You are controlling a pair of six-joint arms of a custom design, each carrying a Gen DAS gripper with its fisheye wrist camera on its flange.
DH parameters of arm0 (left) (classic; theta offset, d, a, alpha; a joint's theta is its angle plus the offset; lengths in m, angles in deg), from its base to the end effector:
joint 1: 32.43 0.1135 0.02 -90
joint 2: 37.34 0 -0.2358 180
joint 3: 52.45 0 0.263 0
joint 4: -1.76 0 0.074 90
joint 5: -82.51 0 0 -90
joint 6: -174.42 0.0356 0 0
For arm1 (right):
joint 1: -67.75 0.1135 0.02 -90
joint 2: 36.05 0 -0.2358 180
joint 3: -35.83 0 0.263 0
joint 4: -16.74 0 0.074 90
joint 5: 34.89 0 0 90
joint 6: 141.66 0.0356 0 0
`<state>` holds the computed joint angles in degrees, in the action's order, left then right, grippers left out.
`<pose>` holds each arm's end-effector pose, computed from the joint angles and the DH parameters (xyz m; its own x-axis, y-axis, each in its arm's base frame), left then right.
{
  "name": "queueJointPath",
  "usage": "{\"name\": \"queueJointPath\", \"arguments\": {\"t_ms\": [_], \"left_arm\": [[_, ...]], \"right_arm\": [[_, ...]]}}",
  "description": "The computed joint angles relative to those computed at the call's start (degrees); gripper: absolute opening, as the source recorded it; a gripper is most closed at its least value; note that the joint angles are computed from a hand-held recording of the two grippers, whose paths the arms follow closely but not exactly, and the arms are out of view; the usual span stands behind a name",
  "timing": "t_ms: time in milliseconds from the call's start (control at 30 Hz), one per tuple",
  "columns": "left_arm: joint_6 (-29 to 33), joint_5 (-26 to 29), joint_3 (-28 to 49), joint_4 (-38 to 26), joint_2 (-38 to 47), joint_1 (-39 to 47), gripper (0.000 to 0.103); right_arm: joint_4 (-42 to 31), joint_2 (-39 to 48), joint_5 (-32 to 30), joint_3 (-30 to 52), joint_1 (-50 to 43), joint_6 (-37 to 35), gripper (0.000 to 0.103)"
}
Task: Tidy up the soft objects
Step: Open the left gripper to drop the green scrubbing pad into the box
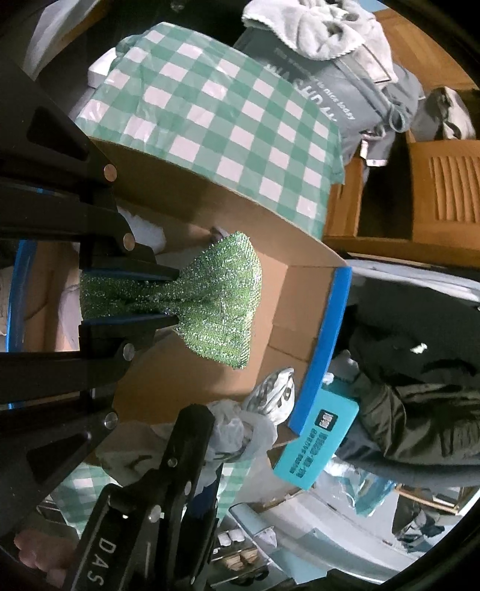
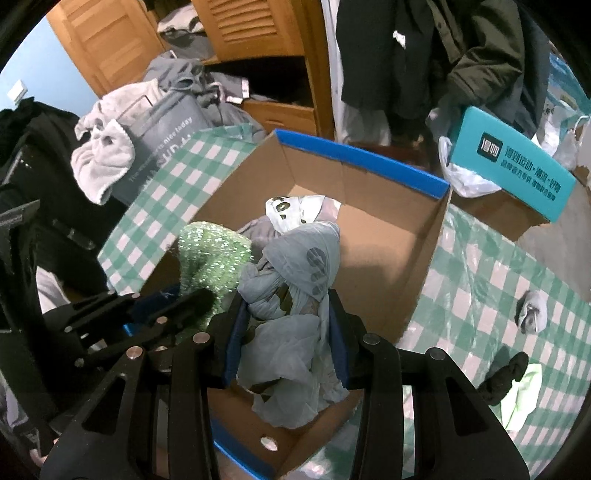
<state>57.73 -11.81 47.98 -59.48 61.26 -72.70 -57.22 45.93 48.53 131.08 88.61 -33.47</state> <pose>0.2870 -0.2396 0.2608 -0.8632 0.1443 -0.4838 0.2547 0.9518 -0.1706 0.2757 0.1094 0.3120 -0.9009 -0.0114 -0.4339 -0.1315 0.9599 0.2477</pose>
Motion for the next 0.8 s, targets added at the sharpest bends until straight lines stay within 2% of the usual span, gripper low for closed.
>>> {"name": "queueJointPath", "arguments": {"t_ms": [200, 267, 333, 533, 800], "left_arm": [[-0.07, 0.10, 0.53, -0.52, 1.48, -0.10, 0.019], [-0.50, -0.16, 0.92, -1.17, 1.88, 0.07, 0.025], [-0.97, -0.58, 0.93, -1.44, 1.88, 0.22, 0.037], [-1.39, -2.41, 1.89, -2.52, 1.71, -0.17, 0.046], [-1.18, -1.29, 2.66, -2.49, 1.47, -0.80, 0.051]], "right_arm": [[0.05, 1.56, -0.26, 0.22, 0.23, 0.08, 0.041], [0.00, 1.80, -0.39, 0.17, 0.17, 0.00, 0.042], [0.06, 1.55, -0.49, -0.17, 0.03, 0.06, 0.043], [-0.21, 0.99, -0.27, -0.31, -0.58, 0.32, 0.056], [-0.43, -1.52, -0.52, -1.62, -2.83, 0.20, 0.060]]}}
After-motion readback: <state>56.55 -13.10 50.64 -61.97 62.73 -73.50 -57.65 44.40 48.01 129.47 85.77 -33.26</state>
